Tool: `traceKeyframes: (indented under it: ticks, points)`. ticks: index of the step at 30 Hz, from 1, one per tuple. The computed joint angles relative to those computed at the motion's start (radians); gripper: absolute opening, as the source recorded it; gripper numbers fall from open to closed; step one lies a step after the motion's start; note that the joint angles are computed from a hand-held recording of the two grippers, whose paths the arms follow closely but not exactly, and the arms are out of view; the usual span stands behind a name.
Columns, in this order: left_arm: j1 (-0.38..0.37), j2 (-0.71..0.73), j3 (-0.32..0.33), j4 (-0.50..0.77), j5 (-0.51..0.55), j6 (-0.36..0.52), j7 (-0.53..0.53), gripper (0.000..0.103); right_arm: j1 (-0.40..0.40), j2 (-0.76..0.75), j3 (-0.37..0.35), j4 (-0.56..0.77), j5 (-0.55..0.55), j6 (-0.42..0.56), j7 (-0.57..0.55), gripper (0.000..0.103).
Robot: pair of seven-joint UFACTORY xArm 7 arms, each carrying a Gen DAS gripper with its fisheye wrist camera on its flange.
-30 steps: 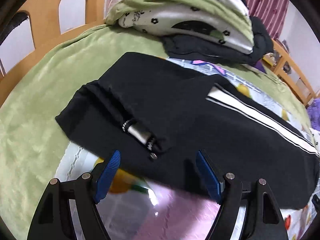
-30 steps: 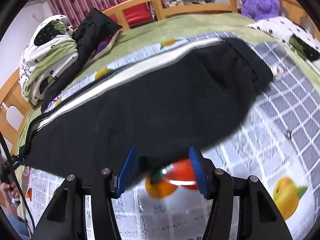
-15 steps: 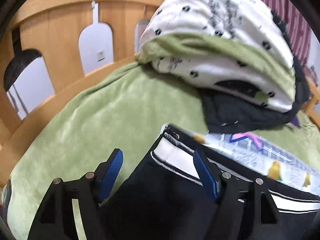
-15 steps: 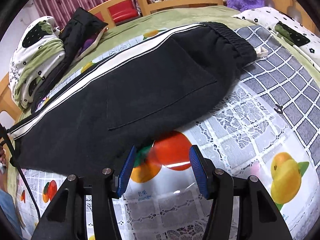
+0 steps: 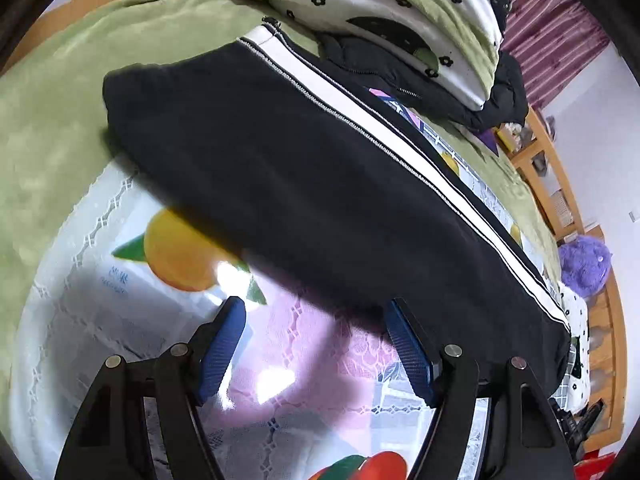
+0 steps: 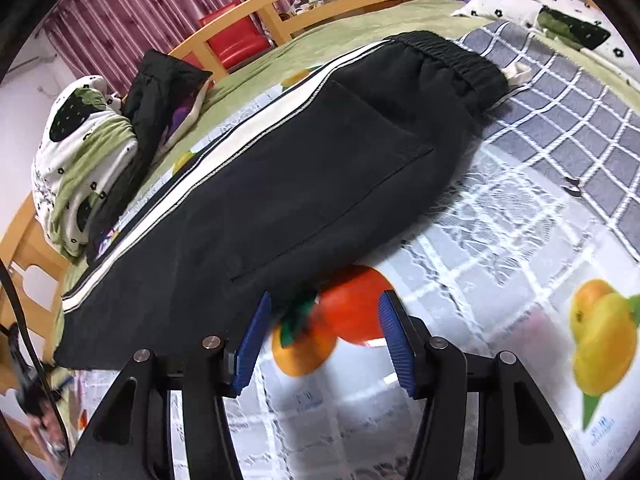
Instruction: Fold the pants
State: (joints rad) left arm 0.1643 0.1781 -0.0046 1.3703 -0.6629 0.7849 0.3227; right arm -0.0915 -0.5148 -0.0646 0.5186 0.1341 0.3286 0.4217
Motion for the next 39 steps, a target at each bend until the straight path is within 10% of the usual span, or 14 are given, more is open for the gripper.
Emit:
traceKeyframes:
  ticks: [12,13,15,17,22,31,39]
  points:
    - [-0.063,0.185,-0.021,0.202,0.218,-0.129,-0.253,0.069,0.143,0.286,-0.169,0.201,0.327,-0.128,-0.209,0.054]
    - [-0.068,0.197,-0.022,0.216,0.237,-0.138,-0.277,0.062,0.140,0.317,-0.168,0.229,0.355,-0.127,-0.223,0.046]
    - [-0.104,0.234,0.011,0.269,0.351,-0.134,-0.384,0.017,0.079,0.369,-0.120,0.272,0.302,-0.122,-0.153,0.013]
    - [-0.074,0.253,-0.012,0.322,0.355,-0.076,-0.388,0.010,0.059,0.399,-0.105,0.300,0.332,-0.110,-0.167,0.010]
    - [-0.016,0.099,-0.054,0.235,0.273,-0.057,-0.258,0.010,0.062,0.223,-0.105,0.225,0.394,-0.130,-0.240,0.009]
    - [-0.046,-0.293,0.058,-0.178,0.265,0.021,-0.069,0.011,-0.063,-0.242,-0.084,0.032,0.103,0.264,-0.187,0.009]
    - [-0.058,-0.419,0.061,-0.344,0.494,0.045,-0.125,0.034,-0.144,-0.515,-0.154,-0.144,0.061,0.504,-0.203,0.017]
